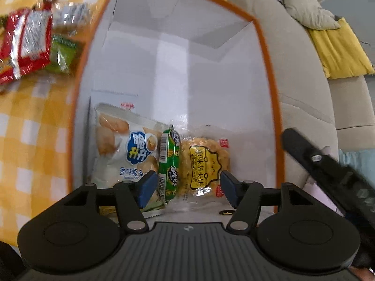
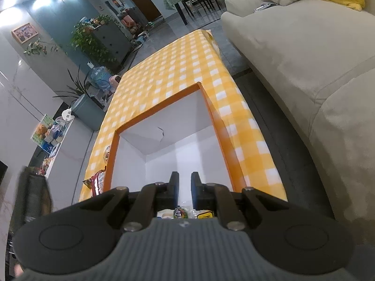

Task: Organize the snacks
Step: 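Withdraw the left tool from the box while the right tool moves to the red chip bag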

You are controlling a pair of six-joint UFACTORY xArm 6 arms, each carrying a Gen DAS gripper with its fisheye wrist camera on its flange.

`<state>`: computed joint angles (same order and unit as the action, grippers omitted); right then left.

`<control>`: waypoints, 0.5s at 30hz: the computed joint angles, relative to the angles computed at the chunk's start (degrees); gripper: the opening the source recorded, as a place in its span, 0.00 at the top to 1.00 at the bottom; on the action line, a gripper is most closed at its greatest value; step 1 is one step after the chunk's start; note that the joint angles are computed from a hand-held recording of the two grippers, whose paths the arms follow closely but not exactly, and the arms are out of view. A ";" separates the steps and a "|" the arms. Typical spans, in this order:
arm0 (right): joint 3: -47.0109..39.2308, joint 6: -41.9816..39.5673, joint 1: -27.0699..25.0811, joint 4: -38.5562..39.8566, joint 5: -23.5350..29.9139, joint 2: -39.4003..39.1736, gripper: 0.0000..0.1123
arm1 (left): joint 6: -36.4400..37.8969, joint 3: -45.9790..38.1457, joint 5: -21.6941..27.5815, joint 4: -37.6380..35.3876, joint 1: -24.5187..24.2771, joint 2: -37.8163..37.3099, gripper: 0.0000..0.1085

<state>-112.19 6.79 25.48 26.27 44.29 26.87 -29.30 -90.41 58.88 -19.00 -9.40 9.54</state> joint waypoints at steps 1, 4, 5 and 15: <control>-0.65 -0.11 0.06 -0.58 0.82 0.18 0.92 | 0.40 -0.50 0.53 0.95 0.05 -0.43 0.33; -3.47 -0.89 0.26 -2.06 4.62 1.24 0.92 | 0.07 -3.27 3.66 6.26 -0.01 -0.94 0.32; -4.34 -1.11 0.36 -2.44 5.68 1.62 0.92 | -1.50 -3.68 4.31 9.34 -0.26 -1.58 0.32; -9.95 2.75 2.65 -6.44 10.27 3.68 0.85 | -3.54 1.11 3.18 20.97 0.49 -10.52 0.28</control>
